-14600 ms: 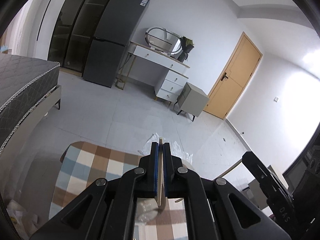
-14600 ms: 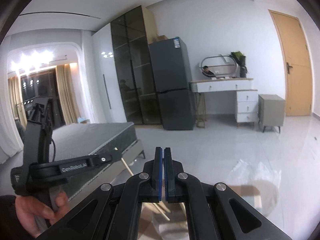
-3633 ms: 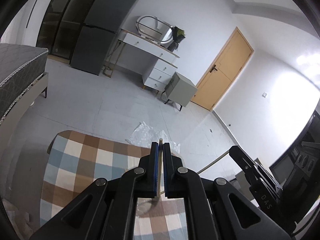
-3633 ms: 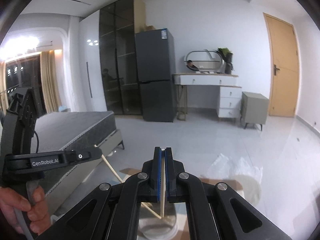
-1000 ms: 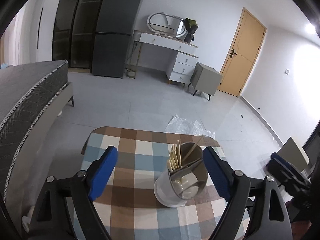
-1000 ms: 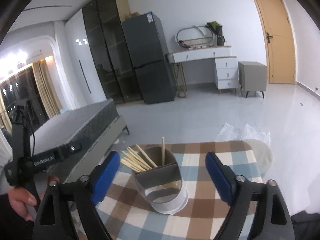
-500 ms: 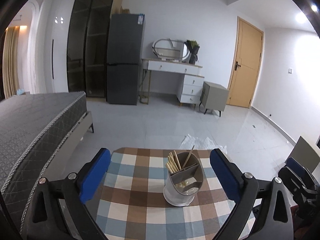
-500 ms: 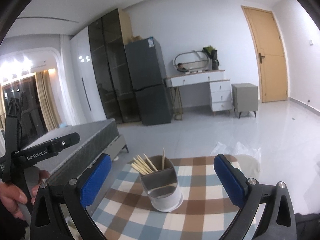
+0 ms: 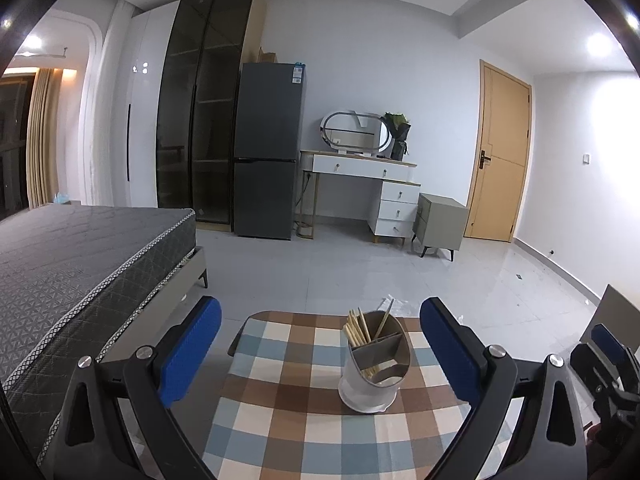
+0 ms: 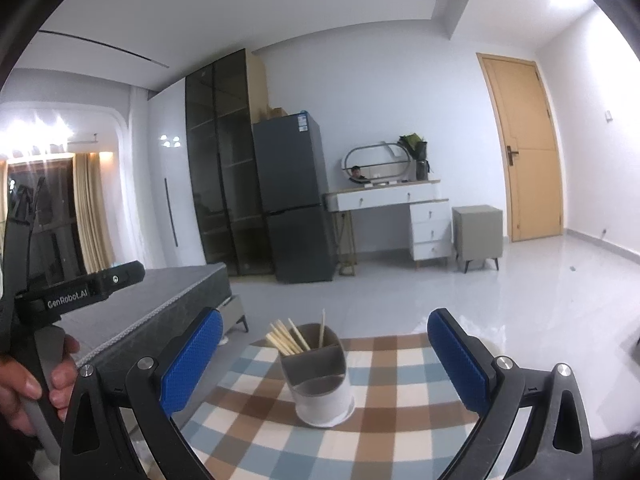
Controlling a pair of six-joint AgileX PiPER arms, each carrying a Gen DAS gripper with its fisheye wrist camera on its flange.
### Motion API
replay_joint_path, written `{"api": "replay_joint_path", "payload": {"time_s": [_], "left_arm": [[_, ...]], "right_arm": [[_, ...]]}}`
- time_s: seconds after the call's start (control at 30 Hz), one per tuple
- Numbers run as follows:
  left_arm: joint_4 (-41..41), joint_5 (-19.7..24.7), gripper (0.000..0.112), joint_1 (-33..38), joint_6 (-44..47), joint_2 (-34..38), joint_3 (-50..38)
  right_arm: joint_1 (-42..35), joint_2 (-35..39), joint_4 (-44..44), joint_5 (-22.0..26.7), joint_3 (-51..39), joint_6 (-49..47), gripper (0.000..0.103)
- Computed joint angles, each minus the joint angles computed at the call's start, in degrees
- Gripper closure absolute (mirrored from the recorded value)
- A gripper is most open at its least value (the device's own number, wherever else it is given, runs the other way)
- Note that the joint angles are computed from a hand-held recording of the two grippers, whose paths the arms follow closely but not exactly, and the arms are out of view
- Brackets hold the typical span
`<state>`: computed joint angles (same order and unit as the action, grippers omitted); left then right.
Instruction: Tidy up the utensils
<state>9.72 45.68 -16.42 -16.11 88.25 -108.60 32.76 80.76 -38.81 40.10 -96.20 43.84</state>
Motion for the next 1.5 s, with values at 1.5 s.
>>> {"api": "replay_joint_path", "payload": {"time_s": [1.5], "left_arm": [[10.3,-7.24,0.015,-4.07,-10.05,-4.92,23.34]], "right_arm": [[-0.2,-4.04,0.43,-0.76,19.04,6.64,0.0]]}}
